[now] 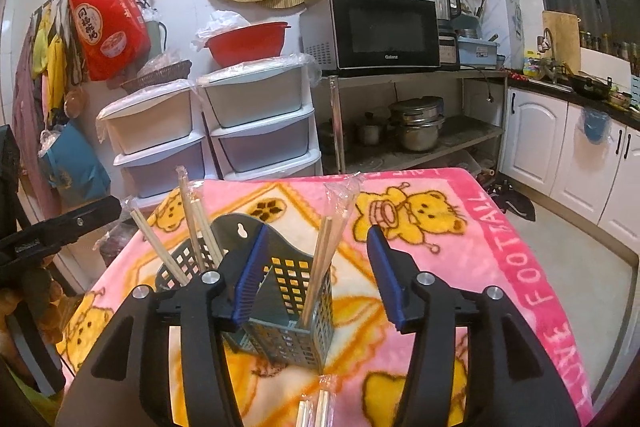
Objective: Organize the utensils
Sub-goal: 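Move the left tool back to the wrapped chopsticks while the right tool does too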
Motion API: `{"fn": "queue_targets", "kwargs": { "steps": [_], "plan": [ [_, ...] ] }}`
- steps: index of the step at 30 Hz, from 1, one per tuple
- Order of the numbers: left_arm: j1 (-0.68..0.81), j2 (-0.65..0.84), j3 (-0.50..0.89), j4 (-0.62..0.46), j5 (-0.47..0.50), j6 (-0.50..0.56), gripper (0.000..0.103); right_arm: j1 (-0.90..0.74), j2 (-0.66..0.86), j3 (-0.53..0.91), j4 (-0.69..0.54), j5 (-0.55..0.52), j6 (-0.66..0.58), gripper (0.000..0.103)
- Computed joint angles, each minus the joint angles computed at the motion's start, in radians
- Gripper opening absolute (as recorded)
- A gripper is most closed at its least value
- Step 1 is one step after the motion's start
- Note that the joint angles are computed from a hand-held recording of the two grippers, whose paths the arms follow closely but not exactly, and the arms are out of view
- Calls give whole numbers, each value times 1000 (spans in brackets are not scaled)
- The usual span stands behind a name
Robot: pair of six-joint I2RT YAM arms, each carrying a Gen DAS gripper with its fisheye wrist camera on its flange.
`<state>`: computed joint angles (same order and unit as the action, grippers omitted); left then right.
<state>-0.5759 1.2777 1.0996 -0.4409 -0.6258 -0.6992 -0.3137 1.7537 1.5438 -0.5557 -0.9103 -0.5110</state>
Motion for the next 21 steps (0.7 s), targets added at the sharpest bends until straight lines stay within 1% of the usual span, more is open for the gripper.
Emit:
{"fn": "queue_targets", "kwargs": {
  "steps": [5,11,15,21],
  "plan": [
    [-24,-31,-28,-13,-27,-31,92,-22,-19,-12,-35,-11,-44,53],
    [-48,-62,-62,-28,-46,-71,92,-54,-28,-21,-86,-23,-108,54],
    [-81,-64,-74,-44,-69,-91,92,-68,-33,-31,-116,-23,-148,54],
    [-116,-53,-89,-59,-78,-117,92,-81,-41,-63,-153,-8,-217,54]
  ]
}}
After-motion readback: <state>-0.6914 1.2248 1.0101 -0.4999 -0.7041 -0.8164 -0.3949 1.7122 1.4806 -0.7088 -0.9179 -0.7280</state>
